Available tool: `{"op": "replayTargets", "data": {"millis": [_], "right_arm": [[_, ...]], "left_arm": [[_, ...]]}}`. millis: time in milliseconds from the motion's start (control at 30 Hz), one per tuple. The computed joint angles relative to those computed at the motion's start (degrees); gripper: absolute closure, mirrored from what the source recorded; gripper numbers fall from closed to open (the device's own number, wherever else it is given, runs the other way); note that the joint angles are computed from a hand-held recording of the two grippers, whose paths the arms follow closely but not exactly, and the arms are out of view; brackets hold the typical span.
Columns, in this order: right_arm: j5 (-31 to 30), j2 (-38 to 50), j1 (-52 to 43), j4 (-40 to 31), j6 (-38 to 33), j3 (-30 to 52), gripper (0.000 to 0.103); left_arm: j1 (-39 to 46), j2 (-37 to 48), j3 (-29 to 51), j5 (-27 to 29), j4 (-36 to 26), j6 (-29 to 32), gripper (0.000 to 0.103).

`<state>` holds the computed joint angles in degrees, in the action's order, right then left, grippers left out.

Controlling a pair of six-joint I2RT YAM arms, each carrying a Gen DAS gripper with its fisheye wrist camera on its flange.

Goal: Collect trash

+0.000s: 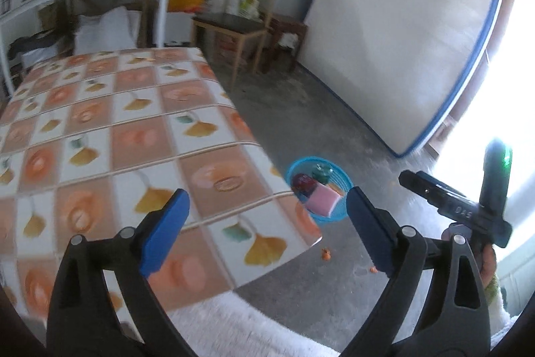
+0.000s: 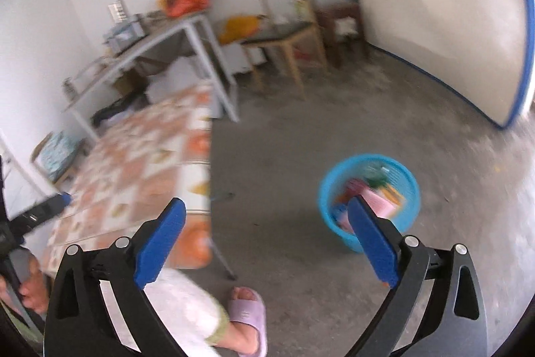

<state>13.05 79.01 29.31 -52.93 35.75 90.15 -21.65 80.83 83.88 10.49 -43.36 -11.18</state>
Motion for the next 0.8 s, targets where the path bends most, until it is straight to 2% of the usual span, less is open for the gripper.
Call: {"op": "replayTargets", "data": {"millis": [100,200,367,600,700,800], "right_arm": [[2.6,2.8,5.2,-1.0,-0.3,5.6,0.007],[8.2,6.6,11.1,-4.5,-0.4,12.3,0.007],[16.8,11.7,19.0,-10.7,0.9,22.2,0.007],[25.9,20.1,26.3,-21.4,1.6,36.8,0.007],[28.0,22.5,28.1,-23.6,2.9,40.5,0.007],[26.8,25.9,28.6,-27.3,4.4,46.0,0.007]], "left_arm": [[1.0,-4.6,-3.5,-1.3,1.1,-1.1,0.010],[1.3,-8.5,-5.9,-3.9,1.4,-3.0,0.009],[-0.3,-13.5,-7.3,-11.5,-0.6,-5.5,0.009],[-3.8,-14.9,-6.4,-22.2,-8.6,-9.2,0.009],[-4.5,-16.0,-7.0,-25.8,-10.2,-10.3,0.009],[-4.2,-17.2,-7.3,-27.6,-11.7,-10.2,0.009]]}}
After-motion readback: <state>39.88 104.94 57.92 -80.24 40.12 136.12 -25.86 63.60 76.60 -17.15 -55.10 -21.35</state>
